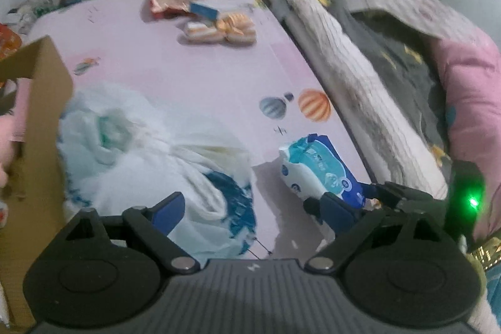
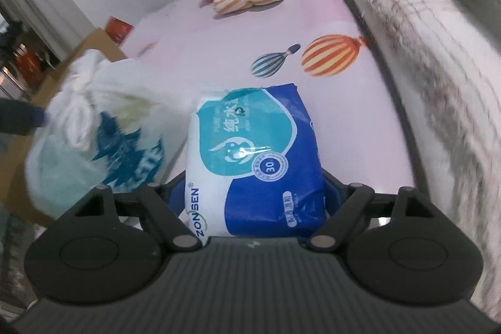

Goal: Organize soft objects
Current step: 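Grasp the wipes pack with the left gripper while the right releases it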

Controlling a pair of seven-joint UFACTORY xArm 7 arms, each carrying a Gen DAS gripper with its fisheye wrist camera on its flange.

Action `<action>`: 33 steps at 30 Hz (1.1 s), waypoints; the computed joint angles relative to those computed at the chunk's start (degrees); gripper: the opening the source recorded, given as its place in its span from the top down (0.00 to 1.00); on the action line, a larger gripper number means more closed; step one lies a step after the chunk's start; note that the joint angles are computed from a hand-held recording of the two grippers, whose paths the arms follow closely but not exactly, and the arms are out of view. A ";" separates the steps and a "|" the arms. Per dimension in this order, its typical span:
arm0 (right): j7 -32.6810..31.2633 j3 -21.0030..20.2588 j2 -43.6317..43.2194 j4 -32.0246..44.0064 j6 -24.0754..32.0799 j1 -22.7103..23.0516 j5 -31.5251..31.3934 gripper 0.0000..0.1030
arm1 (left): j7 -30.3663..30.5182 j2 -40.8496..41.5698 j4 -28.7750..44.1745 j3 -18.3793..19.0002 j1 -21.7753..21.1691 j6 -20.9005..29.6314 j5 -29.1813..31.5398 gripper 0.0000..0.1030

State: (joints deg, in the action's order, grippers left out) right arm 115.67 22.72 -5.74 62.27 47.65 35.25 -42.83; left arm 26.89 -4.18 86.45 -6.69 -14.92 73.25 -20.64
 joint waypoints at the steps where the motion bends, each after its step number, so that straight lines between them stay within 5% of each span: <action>1: 1.90 0.21 -0.52 -0.89 -0.90 0.00 -1.22 0.20 | -0.05 0.30 -0.20 -0.38 -0.33 0.13 0.16 0.12; 8: 14.37 3.03 -5.22 -7.55 -6.12 -1.94 -8.67 0.17 | -1.50 3.70 0.70 -2.59 -2.90 2.11 2.41 0.14; 17: 12.81 3.91 -2.22 -4.98 -2.06 -0.72 -11.72 0.15 | -6.05 9.05 1.62 -5.41 -7.99 3.00 9.09 0.17; 27: 21.59 3.79 -6.19 -10.42 -8.97 -2.55 -17.73 0.14 | -10.71 13.02 4.68 -5.58 -9.32 5.96 6.94 0.15; 33: 18.78 5.10 -3.65 -7.78 -4.58 -1.96 -17.48 0.17 | -11.83 12.90 3.91 -5.71 -10.00 4.19 8.02 0.14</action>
State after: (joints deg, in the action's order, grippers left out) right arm 134.45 27.82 -9.39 54.49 43.07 33.29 -60.30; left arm 15.06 8.72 90.36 -12.39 -24.92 77.44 -12.62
